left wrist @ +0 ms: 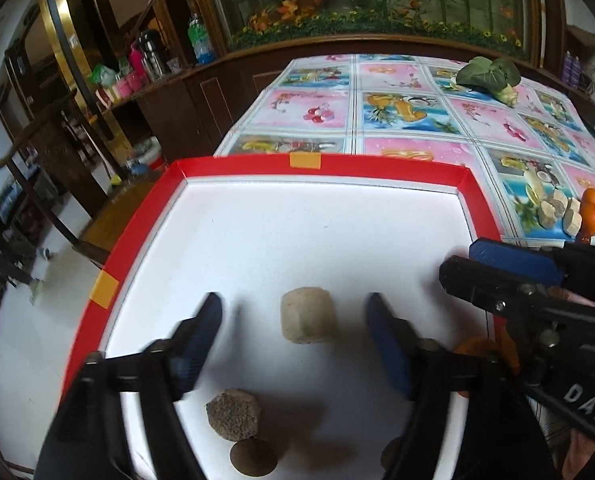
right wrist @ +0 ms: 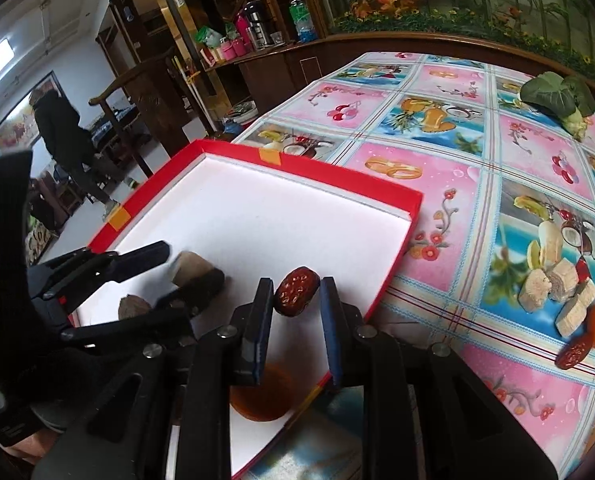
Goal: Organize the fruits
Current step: 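Carry the chunk and the date into the tray and open both tools, then grasp an orange with the right tool while the left tool grasps another orange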
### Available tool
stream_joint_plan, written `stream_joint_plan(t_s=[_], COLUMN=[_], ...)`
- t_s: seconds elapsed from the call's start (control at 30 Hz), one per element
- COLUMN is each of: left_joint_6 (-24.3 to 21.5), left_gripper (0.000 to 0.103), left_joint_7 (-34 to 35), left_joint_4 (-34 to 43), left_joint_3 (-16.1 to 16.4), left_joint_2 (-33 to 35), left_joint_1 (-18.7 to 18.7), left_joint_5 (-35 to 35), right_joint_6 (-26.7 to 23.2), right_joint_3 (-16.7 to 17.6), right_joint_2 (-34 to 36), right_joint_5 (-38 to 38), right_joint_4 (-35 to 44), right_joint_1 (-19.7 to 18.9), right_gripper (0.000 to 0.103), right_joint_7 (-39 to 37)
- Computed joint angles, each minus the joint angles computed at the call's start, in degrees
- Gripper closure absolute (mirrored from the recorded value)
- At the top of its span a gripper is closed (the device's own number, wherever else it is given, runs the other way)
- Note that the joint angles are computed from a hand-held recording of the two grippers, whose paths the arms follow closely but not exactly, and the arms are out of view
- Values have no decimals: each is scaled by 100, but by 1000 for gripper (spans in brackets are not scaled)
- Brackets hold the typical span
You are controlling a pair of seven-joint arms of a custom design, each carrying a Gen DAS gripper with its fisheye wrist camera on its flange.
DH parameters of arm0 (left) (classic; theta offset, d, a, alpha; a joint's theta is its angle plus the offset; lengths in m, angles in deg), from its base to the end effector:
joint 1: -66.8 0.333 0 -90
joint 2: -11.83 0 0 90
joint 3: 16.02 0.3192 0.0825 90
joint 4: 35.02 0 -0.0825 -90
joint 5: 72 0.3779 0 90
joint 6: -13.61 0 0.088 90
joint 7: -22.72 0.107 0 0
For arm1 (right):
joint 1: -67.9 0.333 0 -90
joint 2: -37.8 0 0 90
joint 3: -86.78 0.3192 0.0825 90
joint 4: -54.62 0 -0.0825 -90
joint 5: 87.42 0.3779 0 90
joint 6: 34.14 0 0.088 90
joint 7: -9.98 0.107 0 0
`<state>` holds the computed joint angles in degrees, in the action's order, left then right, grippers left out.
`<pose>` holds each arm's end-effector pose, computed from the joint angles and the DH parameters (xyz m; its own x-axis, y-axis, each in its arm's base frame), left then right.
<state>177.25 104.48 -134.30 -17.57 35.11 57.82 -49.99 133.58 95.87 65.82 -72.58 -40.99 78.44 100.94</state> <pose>0.6844 -0.1452 0.4339 -0.2708 -0.9380 -0.2165 -0.6864 0.3458 -0.6397 0.6889 0.2076 0.4204 0.1560 -0.9424 -0.2960 -0.7585 0.0777 -0.6470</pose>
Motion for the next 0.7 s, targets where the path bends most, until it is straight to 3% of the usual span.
stream_joint_plan(t_s=[0.07, 0.13, 0.17, 0.3, 0.47, 0.7], left_joint_6=[132, 128, 203, 349, 463, 402], left_gripper=[24, 24, 24, 24, 24, 24], left_joint_7=[-471, -634, -928, -1642, -1254, 242], left_joint_4=[-73, -64, -135, -298, -526, -686], left_joint_3=[367, 372, 520, 674, 156, -680], left_joint_2=[-52, -68, -129, -303, -540, -584], left_joint_1=[-320, -329, -443, -557, -267, -11], left_joint_5=[484, 577, 776, 1274, 1118, 26], right_joint_6=[28, 113, 131, 287, 504, 892], right_joint_3=[244, 432, 489, 748, 845, 783], right_joint_2=[-35, -95, -114, -214, -429, -976], right_joint_5=[240, 472, 557, 977, 1462, 1896], right_joint_4=[-42, -118, -130, -238, -470, -1121], right_joint_1=[-217, -375, -422, -633, -821, -1155], right_gripper=[70, 61, 56, 56, 56, 56], right_joint_7=[-194, -403, -496, -895, -1143, -1640])
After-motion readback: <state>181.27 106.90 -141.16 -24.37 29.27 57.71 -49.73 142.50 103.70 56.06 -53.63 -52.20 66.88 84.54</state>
